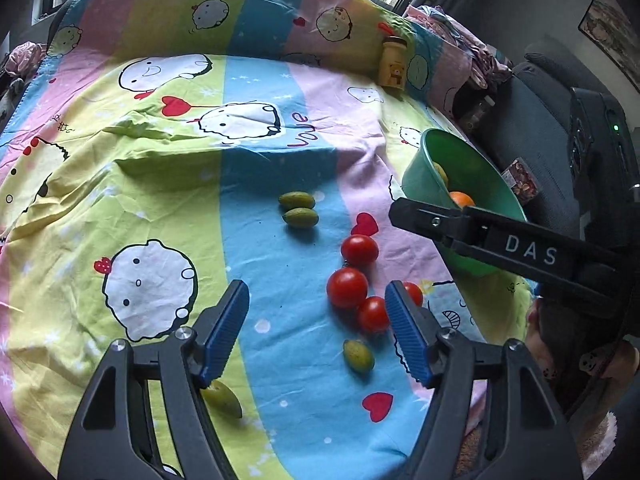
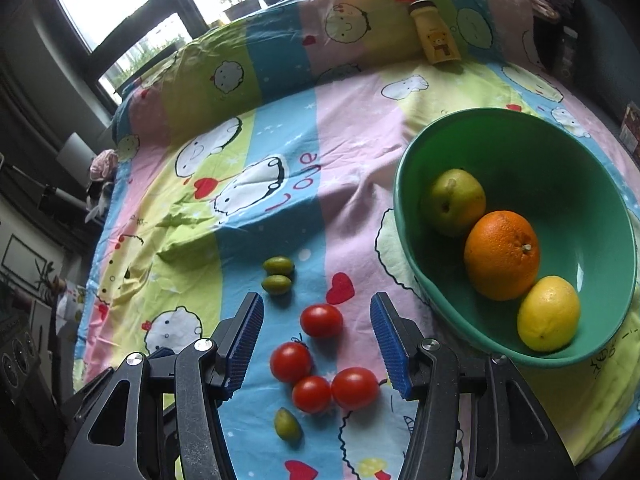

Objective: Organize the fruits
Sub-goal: 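Move the open right gripper down over the red cherry tomatoes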

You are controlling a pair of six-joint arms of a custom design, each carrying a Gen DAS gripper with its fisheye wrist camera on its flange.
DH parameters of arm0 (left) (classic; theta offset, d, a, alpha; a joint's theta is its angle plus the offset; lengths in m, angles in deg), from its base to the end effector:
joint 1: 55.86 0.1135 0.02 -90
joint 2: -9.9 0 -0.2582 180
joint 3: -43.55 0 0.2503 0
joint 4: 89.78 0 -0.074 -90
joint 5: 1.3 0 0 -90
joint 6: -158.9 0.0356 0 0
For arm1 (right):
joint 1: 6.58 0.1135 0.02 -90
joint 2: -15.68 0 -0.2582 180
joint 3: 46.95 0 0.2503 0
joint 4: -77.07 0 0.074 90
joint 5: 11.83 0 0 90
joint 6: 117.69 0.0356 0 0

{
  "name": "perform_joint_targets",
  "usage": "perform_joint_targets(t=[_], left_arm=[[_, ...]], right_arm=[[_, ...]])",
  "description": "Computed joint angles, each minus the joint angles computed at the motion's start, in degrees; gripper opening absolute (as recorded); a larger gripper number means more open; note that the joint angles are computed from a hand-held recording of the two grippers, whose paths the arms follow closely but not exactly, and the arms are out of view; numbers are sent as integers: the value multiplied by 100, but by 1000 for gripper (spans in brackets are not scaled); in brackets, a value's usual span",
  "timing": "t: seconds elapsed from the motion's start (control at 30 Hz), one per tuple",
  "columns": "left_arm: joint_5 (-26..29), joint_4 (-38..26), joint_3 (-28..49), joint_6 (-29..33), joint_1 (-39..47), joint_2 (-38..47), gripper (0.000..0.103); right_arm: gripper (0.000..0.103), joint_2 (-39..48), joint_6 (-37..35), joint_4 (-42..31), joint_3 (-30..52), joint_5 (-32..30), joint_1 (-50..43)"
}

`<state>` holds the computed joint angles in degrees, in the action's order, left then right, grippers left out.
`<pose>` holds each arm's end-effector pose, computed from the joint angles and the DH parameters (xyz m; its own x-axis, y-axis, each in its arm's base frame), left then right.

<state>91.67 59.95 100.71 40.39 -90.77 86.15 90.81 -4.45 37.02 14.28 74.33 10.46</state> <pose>0.2175 -0.1540 0.1993 -0.8328 -0.0001 -0.5536 0.2295 0.9099 -0.3454 0.2490 0.0788 0.2144 -0.8405 0.1542 -0.5194 0.0017 0.9594 0.2820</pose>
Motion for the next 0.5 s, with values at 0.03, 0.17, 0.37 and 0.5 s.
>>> perform_joint_targets(t=[0.03,0.17,0.37,0.5], left_arm=[[69,51,1,-17,7,49,69],[305,168,113,-81,-18,418,65],[659,299,274,-247,1,884,56],[789,405,292,-339,-1,985,52]], right_arm=[[57,82,-16,13,27,16,52],[57,491,-23,99,114,-243,98],[57,962,21,161,229,-226,79],[56,993,-5,294,166,-409,-59]])
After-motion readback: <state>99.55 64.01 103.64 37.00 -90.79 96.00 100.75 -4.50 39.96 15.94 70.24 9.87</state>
